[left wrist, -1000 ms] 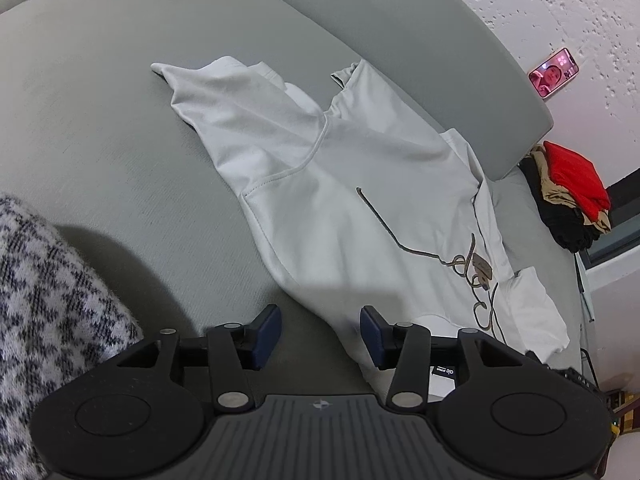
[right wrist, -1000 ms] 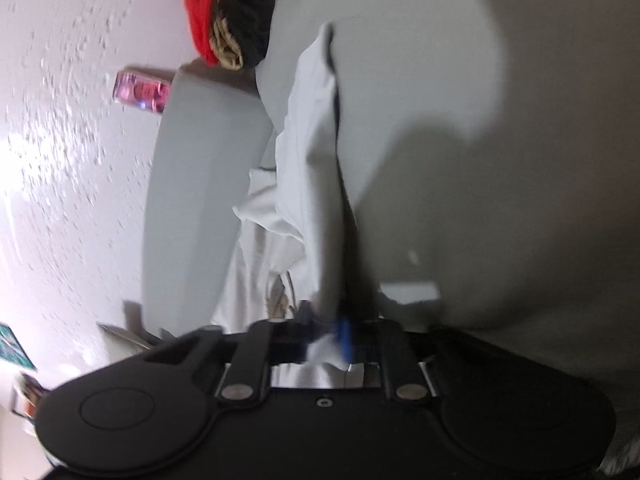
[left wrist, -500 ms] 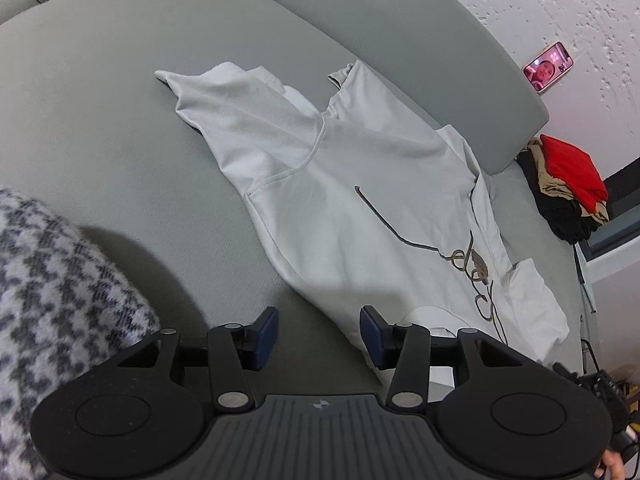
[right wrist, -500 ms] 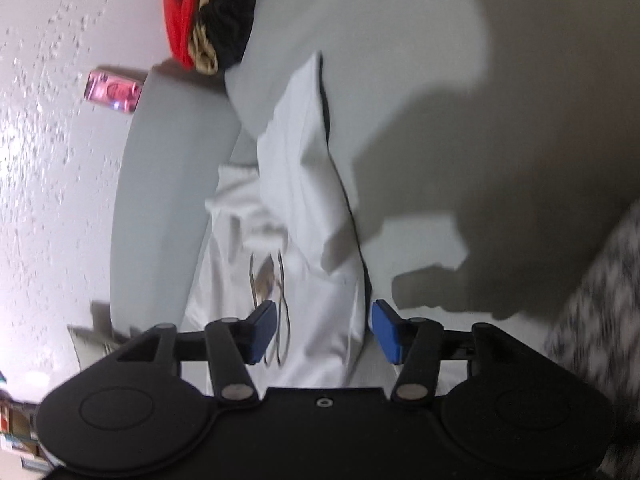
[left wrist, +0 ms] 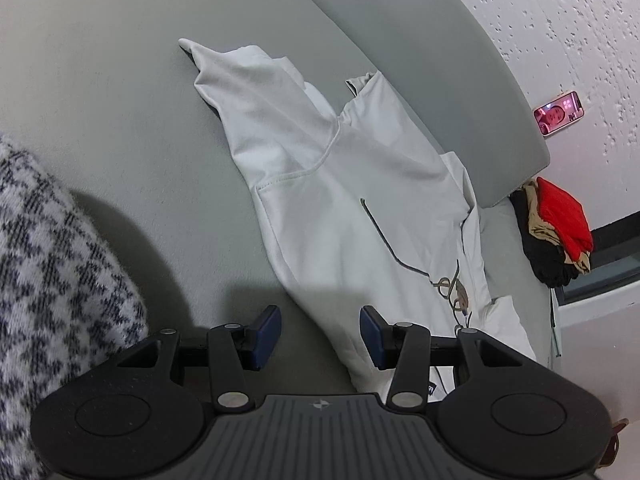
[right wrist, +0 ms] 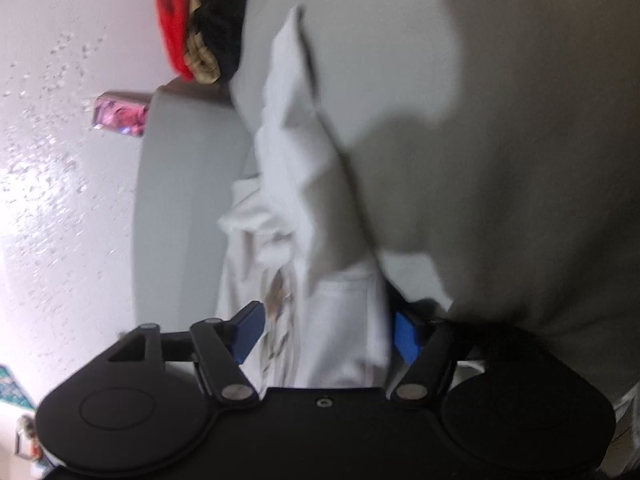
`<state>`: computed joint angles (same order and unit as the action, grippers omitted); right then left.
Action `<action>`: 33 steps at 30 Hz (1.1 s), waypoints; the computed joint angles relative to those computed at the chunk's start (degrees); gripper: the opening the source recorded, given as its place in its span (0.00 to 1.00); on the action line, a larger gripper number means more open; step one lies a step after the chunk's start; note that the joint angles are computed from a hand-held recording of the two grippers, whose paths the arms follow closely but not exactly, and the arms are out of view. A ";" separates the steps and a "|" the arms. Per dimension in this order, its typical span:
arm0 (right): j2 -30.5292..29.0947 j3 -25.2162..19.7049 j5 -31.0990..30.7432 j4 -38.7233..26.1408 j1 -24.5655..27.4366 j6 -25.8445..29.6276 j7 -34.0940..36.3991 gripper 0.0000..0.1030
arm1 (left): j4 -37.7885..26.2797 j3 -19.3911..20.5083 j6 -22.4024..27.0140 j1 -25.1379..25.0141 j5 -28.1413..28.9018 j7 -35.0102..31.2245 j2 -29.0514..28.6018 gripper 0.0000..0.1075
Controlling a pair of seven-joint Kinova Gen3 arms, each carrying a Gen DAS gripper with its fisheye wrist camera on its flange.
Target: Fold clothes
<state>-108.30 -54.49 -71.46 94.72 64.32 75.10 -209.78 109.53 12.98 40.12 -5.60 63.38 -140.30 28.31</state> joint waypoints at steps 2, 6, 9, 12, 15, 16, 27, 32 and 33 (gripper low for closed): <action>-0.16 -0.04 -2.21 1.88 -0.69 -2.52 1.78 0.59 | -0.81 -0.21 0.42 0.56 -1.05 1.37 0.29 0.44; -0.70 -0.25 -4.52 3.77 -2.23 -5.06 -0.02 0.50 | -3.74 0.10 3.01 0.98 -3.43 4.43 2.23 0.48; -1.08 -0.88 -4.37 3.58 -2.21 -5.85 -0.45 0.47 | -6.84 0.91 2.83 2.00 -4.47 5.94 4.64 0.49; -2.25 -1.43 -2.76 2.60 -0.94 -5.54 -1.67 0.47 | -7.56 2.43 0.57 1.27 -1.47 6.14 6.66 0.49; -3.51 -1.36 -1.58 1.88 0.04 -4.92 -3.26 0.47 | -6.70 3.73 -1.97 0.01 2.34 4.81 7.31 0.46; -3.83 -1.16 -1.58 2.04 -0.10 -4.85 -3.65 0.47 | -6.10 3.80 -2.93 -0.35 3.47 4.28 7.03 0.38; 0.32 0.00 2.31 -1.32 0.69 0.35 -1.93 0.04 | -2.97 1.65 -12.60 2.51 5.18 1.61 0.56 0.00; 8.94 0.25 8.01 -10.54 2.44 10.16 5.10 0.03 | 0.22 2.03 -16.74 3.26 -0.07 0.82 -5.54 0.00; 9.88 0.37 8.46 -11.90 2.70 11.80 6.04 0.03 | 0.45 1.83 -17.46 3.80 -1.92 1.32 -6.05 0.00</action>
